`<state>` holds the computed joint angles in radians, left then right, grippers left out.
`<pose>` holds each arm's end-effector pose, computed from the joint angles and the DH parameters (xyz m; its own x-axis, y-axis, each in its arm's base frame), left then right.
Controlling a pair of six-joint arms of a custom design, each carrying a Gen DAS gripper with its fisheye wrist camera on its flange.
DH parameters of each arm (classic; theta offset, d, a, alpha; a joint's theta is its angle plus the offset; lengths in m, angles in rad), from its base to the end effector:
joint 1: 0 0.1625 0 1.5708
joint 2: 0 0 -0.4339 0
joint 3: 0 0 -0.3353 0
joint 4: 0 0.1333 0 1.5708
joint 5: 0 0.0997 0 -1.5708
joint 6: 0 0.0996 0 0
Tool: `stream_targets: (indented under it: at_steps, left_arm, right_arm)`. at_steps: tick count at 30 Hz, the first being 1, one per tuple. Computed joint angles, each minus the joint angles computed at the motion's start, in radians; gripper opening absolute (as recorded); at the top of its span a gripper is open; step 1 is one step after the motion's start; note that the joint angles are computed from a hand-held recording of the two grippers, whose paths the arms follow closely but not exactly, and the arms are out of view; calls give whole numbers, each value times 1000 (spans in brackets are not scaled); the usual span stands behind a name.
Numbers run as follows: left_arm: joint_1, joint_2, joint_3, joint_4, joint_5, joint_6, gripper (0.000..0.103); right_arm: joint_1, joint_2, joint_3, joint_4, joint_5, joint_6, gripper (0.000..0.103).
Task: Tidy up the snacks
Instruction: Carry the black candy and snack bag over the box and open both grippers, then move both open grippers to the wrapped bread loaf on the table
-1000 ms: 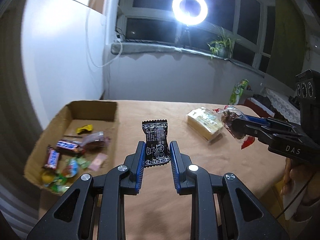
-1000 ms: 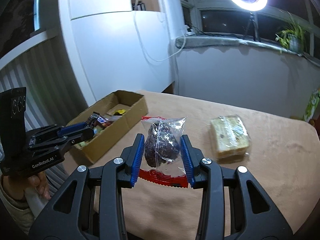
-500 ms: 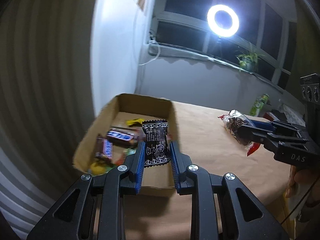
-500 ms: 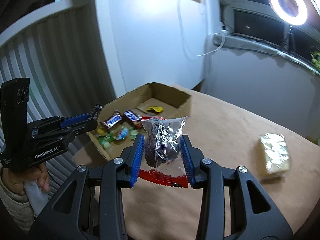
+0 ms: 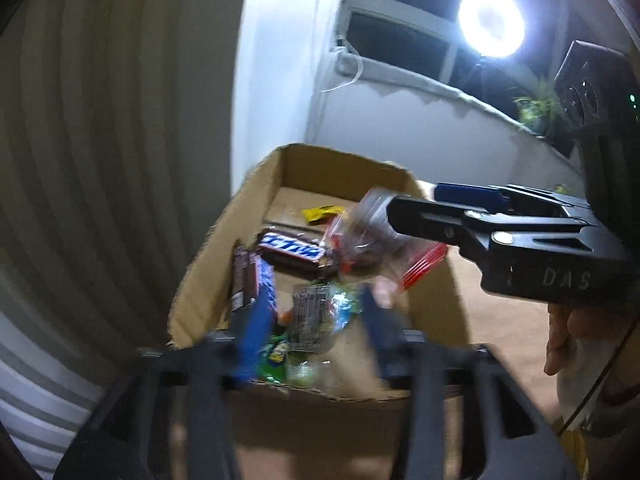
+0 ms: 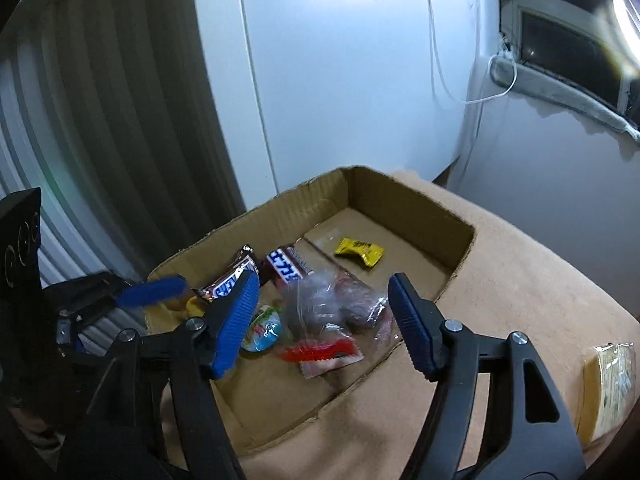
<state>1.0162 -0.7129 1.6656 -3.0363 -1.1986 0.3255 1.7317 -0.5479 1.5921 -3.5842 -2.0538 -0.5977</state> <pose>-0.2008 -0.6460 0.1411 -0.6926 0.5580 -0.4571 0.7181 0.5935 -0.3635 0.1929 -0.6455 0.1309 -0.7223 -0.1192 0.6812 -0.6014 0.5946 -0.5336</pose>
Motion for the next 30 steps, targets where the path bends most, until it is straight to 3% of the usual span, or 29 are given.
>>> stream_targets:
  at_steps: [2, 5, 9, 30]
  left_arm:
    - [0, -6, 24, -54, 8, 11, 76]
    - [-4, -14, 36, -76, 27, 11, 76]
    - [-16, -21, 52, -93, 39, 24, 76]
    - [-107, -95, 179, -188, 88, 45, 80]
  right_arm:
    - [-5, -9, 37, -47, -15, 7, 73]
    - [-9, -24, 83, -88, -24, 26, 76]
    - [-4, -40, 144, -161, -25, 32, 91]
    - [22, -110, 362, -381, -15, 39, 91]
